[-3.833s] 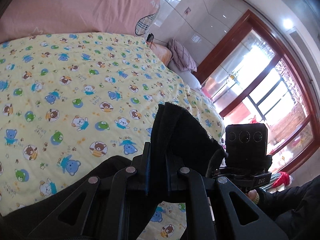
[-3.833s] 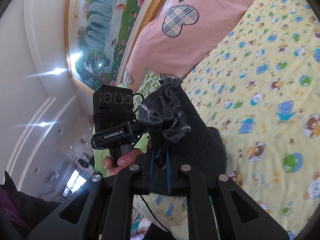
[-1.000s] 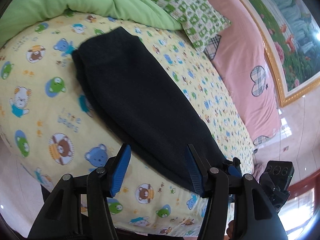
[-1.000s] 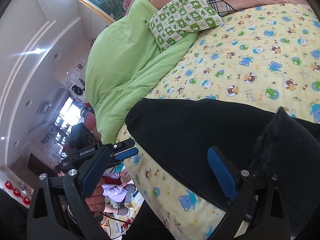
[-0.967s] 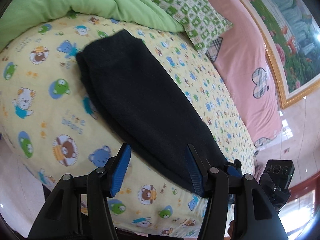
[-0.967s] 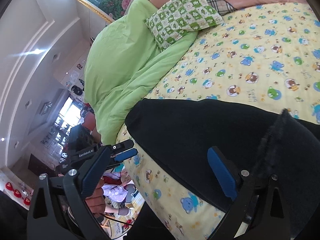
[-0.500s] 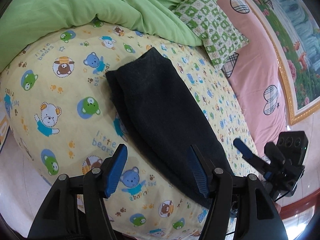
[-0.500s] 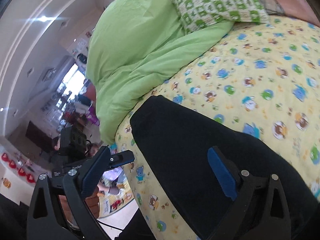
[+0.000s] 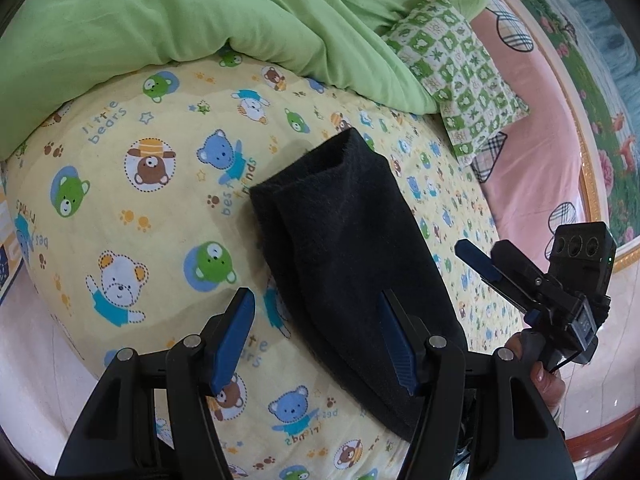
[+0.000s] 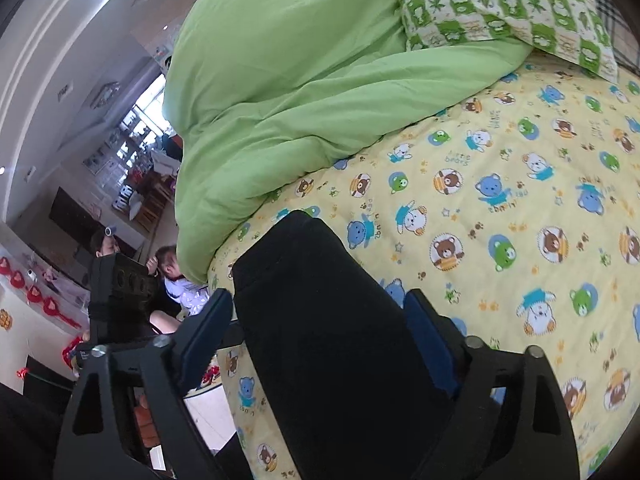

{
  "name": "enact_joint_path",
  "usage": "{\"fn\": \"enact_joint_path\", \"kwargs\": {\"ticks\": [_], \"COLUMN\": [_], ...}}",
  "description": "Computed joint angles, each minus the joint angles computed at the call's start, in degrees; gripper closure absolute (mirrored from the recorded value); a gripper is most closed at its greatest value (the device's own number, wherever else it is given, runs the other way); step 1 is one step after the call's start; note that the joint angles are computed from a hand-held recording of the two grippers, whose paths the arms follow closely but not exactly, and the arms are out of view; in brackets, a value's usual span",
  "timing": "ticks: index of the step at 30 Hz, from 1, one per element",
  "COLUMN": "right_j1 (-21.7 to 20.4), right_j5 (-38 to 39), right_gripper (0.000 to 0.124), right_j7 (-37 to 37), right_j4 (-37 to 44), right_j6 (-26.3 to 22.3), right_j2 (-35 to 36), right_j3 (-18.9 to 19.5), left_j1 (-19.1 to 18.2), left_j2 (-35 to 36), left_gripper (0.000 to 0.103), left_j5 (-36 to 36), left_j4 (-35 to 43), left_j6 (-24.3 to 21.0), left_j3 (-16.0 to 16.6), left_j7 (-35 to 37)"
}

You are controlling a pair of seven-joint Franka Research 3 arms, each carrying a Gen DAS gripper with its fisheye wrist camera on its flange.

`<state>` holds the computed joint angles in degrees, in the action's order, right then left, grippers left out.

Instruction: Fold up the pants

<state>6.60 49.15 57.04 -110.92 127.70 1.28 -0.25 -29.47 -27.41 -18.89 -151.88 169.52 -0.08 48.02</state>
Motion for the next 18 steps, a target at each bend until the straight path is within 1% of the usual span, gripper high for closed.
{"fn": "enact_joint_path", "kwargs": {"ticks": [2,3,5,8,11,14,16,18], "right_j1": [0.25,0.34,0.3,0.13,0.17,0.2,0.24,0.04], "right_j5": [-1.62,-2.31,-3.47,-4.86,-6.98,-8.91,-9.94,-10.0], "right_gripper": [0.046,0.05,0.055,0.055,0.056,0.063,0.064,0.07], "right_j7": [0.07,0.22,0.41,0.4,1.1,1.96,2.82,3.25], "right_j4": [2.08,2.95,5.44,9.11,12.83,15.59,16.64,17.06], "right_j6": [-0.55,-0.58,-1.6,-3.24,-4.96,-6.76,-7.14,-7.45], "right_j2": [2.01,2.88,5.19,8.43,11.63,14.16,15.44,16.15], "right_j3": [0.29,0.48,0.82,1.51,2.27,2.86,3.09,3.38], "left_j1": [0.41,0.77,1.27,2.61,2.78,3.34,3.83,2.67], "left_j2": [0.23,0.44,0.83,1.73,2.27,3.19,3.61,4.36], "left_gripper": [0.039,0.039,0.039,0.039,0.039,0.039,0.039,0.039], "left_j5": [0.01,0.2,0.57,1.69,1.75,2.18,2.61,1.68], "left_j4": [-0.04,0.01,0.21,0.89,1.14,1.76,1.97,1.95], "left_j6": [0.08,0.02,-0.11,-0.36,0.02,0.34,0.78,2.58], "left_j3": [-0.14,-0.32,-0.57,-1.44,-1.42,-1.74,-2.14,-1.06], "left_j7": [-0.55,-0.88,-1.25,-2.19,-2.46,-2.91,-3.43,-2.91]}}
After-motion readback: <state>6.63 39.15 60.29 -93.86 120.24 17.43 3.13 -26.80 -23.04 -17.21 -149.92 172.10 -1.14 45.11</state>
